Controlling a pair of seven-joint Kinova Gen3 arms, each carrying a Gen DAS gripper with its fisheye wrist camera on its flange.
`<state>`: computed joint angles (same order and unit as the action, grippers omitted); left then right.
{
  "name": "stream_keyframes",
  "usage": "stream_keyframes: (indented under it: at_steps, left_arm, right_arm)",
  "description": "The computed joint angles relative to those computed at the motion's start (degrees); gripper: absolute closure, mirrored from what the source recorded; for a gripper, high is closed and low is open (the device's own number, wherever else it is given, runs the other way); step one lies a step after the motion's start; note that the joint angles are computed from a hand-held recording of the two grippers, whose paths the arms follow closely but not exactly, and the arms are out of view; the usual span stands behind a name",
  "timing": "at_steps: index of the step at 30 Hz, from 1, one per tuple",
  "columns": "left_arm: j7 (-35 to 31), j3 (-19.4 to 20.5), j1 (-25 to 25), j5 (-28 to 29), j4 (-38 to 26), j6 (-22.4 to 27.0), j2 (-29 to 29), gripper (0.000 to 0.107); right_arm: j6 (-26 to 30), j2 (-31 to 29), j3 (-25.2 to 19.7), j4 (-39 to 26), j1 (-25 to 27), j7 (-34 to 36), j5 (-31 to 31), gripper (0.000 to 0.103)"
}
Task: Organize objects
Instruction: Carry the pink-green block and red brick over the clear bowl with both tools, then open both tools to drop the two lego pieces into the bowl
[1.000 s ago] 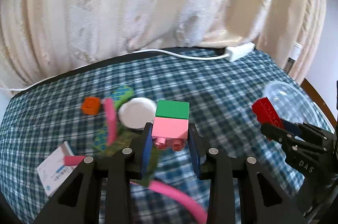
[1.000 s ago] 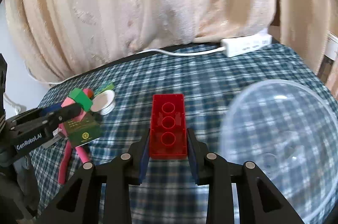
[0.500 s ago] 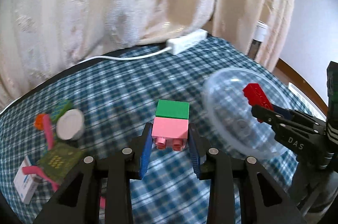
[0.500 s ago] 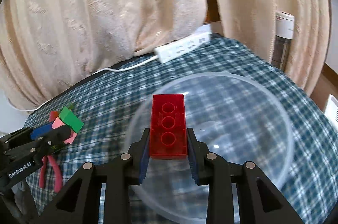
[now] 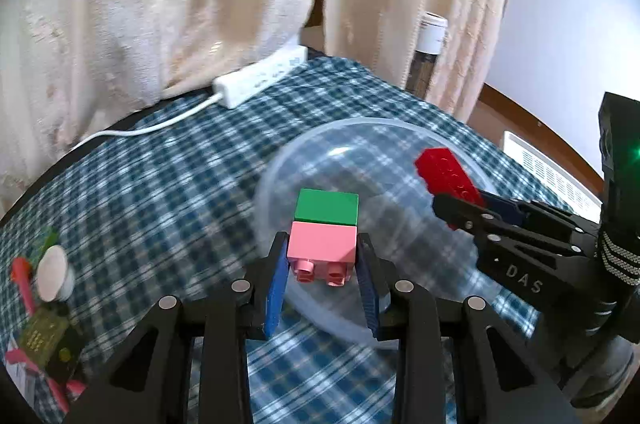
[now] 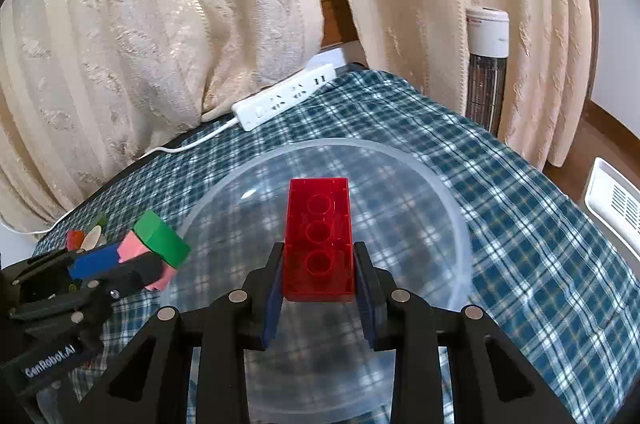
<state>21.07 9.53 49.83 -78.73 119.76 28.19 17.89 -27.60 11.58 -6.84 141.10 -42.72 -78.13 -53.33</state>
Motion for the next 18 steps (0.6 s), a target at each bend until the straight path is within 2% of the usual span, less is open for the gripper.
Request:
stream_keyframes:
  at_steps: [5,14,18]
  left_arm:
    - [-3.2,-0.4,-0.1,1.7,-2.8,-1.5,2.4,0.074]
    - [-7.2,-4.3,2.2,4.9,-5.4,-4.3,4.7,0.074]
    - [-8.4,-6.3,3.3,6.3,-6.2,-5.3,5.3,0.074]
  right_arm:
    - [0.2,0.2,0.0,0.9,2.3,-3.6,4.3,0.069]
    - [1.1,0.8,0.9,1.3,5.1,-8.1,11.1,0.069]
    - [1.4,1.1,1.5,1.0,5.0,-8.7,12.1,0.069]
